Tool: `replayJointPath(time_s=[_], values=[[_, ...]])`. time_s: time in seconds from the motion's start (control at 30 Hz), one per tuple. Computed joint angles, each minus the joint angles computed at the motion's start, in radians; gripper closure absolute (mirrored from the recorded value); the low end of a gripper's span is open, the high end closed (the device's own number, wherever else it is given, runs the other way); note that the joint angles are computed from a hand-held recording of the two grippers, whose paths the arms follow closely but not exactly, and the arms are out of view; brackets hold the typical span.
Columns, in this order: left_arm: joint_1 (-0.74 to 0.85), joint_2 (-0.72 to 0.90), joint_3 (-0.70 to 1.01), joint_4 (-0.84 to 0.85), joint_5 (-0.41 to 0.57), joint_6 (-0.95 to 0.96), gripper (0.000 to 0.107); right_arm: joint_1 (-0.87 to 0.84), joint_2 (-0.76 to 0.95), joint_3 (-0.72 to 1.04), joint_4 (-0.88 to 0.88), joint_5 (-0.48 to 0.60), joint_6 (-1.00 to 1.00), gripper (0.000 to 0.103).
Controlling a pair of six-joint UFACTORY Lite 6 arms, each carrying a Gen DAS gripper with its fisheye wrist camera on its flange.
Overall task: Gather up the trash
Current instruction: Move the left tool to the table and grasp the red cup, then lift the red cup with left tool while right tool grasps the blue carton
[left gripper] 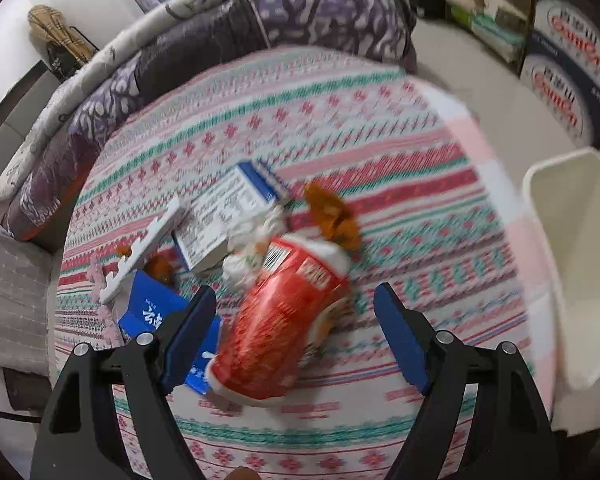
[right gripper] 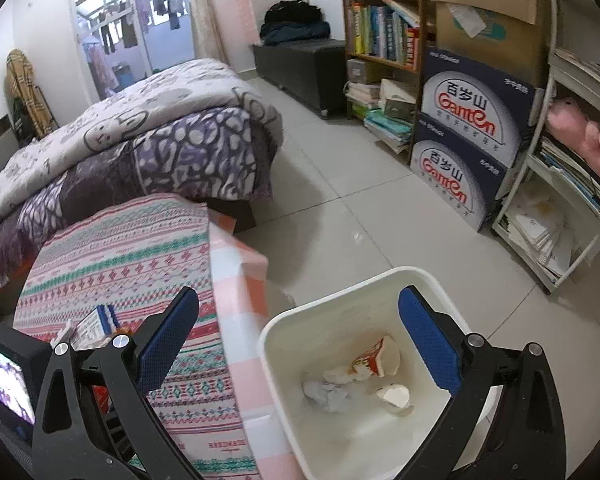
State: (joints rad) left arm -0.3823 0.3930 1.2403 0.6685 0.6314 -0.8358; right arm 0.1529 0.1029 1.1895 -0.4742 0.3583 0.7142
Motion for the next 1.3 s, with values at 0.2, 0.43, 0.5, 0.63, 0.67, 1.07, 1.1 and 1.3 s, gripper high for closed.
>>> replayJointPath(time_s=[0.2, 0.43, 0.5, 0.63, 0.67, 1.07, 1.1, 1.3], values=[[0.095, -0.059, -0.099, -0.126, -0.097, 0.198, 0.057, 0.053, 0.045, 0.036, 0.012, 0.021, 0.015, 0.007], [0.252, -0.251, -0.247, -0.466, -0.202, 0.556, 0.069, 0.131, 0.096, 0.078, -0.023, 0.038, 0.084, 0.007], [0.294, -0.300, -0.277, -0.566, -0.210, 0.649, 0.070, 0.162, 0.117, 0.095, -0.039, 0.044, 0.111, 0.007], [0.436, -0.407, -0.329, -0.879, -0.195, 0.946, 0.070, 0.223, 0.161, 0.126, -0.046, 0.052, 0.135, 0.007], [0.477, -0.429, -0.339, -0.963, -0.183, 1.034, 0.070, 0.241, 0.175, 0.137, -0.053, 0.056, 0.145, 0.007], [0.905, -0.581, -0.359, -1.376, -0.003, 1.456, 0.070, 0.434, 0.297, 0.233, -0.099, 0.084, 0.204, 0.007], [0.945, -0.591, -0.358, -1.391, 0.005, 1.469, 0.070, 0.445, 0.304, 0.240, -0.086, 0.080, 0.193, 0.007], [1.107, -0.615, -0.315, -1.433, 0.034, 1.496, 0.070, 0.560, 0.374, 0.295, 0.054, 0.038, 0.019, 0.007]])
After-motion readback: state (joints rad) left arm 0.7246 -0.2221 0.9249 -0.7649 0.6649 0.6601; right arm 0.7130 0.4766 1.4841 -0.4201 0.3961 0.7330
